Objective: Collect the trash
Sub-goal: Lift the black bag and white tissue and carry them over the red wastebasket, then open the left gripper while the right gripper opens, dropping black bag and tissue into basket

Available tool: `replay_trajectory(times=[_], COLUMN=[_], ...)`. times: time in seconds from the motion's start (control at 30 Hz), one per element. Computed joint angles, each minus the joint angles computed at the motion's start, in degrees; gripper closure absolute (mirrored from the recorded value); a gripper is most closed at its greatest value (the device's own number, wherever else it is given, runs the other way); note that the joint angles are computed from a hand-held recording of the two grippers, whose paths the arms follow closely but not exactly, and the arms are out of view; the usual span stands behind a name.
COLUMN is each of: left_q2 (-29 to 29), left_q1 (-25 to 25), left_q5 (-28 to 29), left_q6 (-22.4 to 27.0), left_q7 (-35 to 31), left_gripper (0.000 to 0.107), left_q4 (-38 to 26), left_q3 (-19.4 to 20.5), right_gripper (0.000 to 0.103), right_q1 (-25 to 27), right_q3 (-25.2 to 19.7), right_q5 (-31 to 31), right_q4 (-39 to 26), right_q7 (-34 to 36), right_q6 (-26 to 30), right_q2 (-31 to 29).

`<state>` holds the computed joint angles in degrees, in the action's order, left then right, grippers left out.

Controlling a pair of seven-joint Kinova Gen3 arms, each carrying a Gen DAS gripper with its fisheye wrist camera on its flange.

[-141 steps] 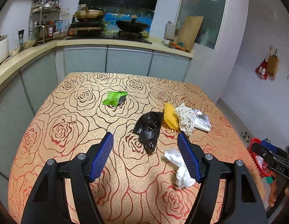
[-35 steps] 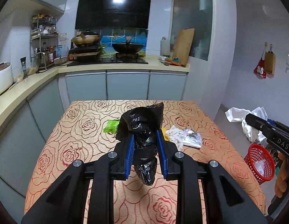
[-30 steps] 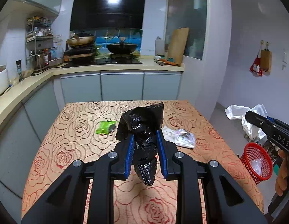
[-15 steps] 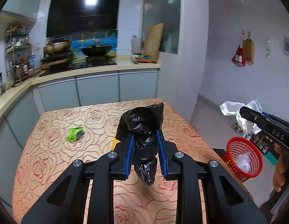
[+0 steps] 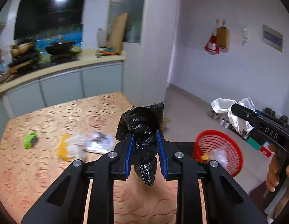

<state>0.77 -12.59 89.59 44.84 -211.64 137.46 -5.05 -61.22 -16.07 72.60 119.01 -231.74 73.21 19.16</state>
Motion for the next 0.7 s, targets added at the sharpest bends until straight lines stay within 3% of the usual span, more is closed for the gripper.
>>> replay_trajectory(times=[0.37, 0.7], left_q2=[5.9, 15.2], left_q1=[13.1, 22.9], left_q5=[3.5, 0.6], left_q6=[-7.5, -12.4], left_q7=[1.5, 6.8], left_gripper=[0.085, 0.085], left_q4=[-2.9, -8.6], left_q3=[7.0, 9.9], right_gripper=[0.077, 0.077], right_q1=[2.1, 7.1], right_q3=[-0.7, 0.1], right_q5=[-6.4, -6.8], right_q4=[8.1, 14.2], right_q7=[-7.3, -12.3], right_q6=[-1.5, -11.2], right_q2=[-2.3, -2.6])
